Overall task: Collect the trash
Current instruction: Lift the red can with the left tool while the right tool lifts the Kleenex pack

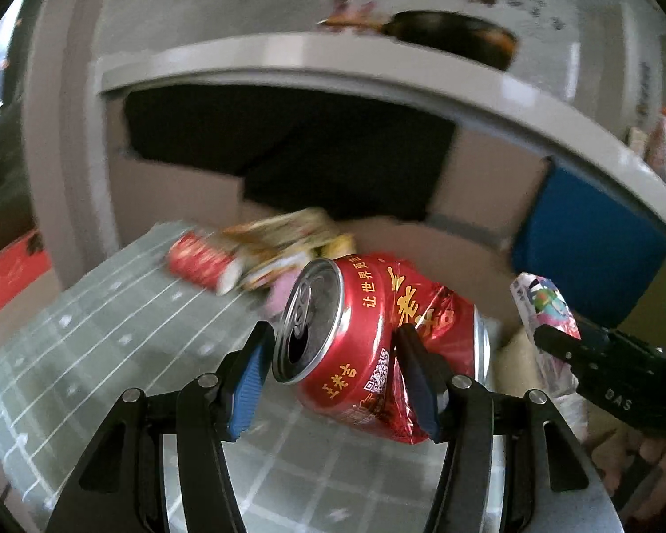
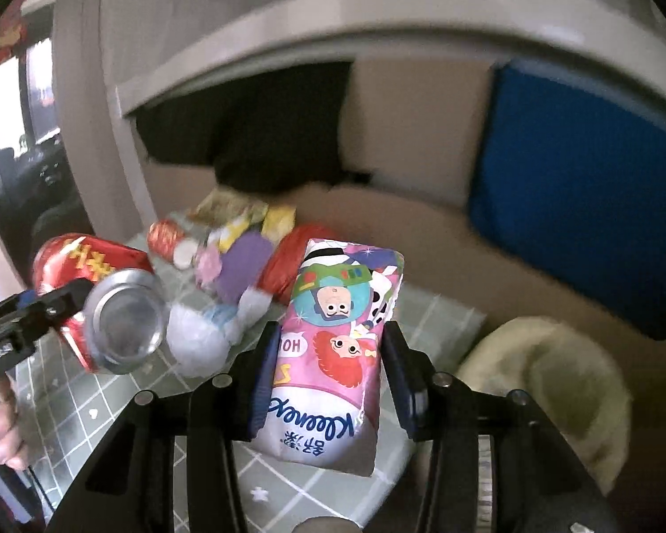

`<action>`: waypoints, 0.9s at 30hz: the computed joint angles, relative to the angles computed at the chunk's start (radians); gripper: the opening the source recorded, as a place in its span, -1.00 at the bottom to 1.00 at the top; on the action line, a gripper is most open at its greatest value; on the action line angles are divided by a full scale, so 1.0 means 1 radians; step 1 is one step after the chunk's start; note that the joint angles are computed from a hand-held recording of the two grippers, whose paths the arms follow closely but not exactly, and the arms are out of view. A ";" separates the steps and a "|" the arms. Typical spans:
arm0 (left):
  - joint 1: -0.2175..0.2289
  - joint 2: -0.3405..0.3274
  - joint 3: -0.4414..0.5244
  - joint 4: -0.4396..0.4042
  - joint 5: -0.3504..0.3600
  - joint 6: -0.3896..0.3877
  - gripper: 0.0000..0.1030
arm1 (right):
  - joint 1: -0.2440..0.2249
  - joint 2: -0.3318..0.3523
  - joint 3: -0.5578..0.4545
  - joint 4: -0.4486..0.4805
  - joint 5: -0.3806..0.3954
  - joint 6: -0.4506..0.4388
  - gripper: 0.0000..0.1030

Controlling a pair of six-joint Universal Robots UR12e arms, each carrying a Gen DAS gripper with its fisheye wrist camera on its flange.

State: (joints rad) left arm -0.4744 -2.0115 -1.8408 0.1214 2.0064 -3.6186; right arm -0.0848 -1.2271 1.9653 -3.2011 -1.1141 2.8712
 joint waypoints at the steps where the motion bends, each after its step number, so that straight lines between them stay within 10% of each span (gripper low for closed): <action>1: -0.005 -0.008 0.018 0.011 -0.011 0.017 0.11 | -0.011 -0.012 0.011 -0.026 -0.001 0.006 -0.18; 15: -0.078 -0.173 0.299 -0.067 -0.168 0.210 0.11 | -0.164 -0.054 0.058 -0.165 -0.062 0.112 -0.18; 27: -0.090 -0.249 0.399 -0.172 -0.203 0.216 0.11 | -0.197 0.005 0.036 -0.122 -0.050 0.136 -0.17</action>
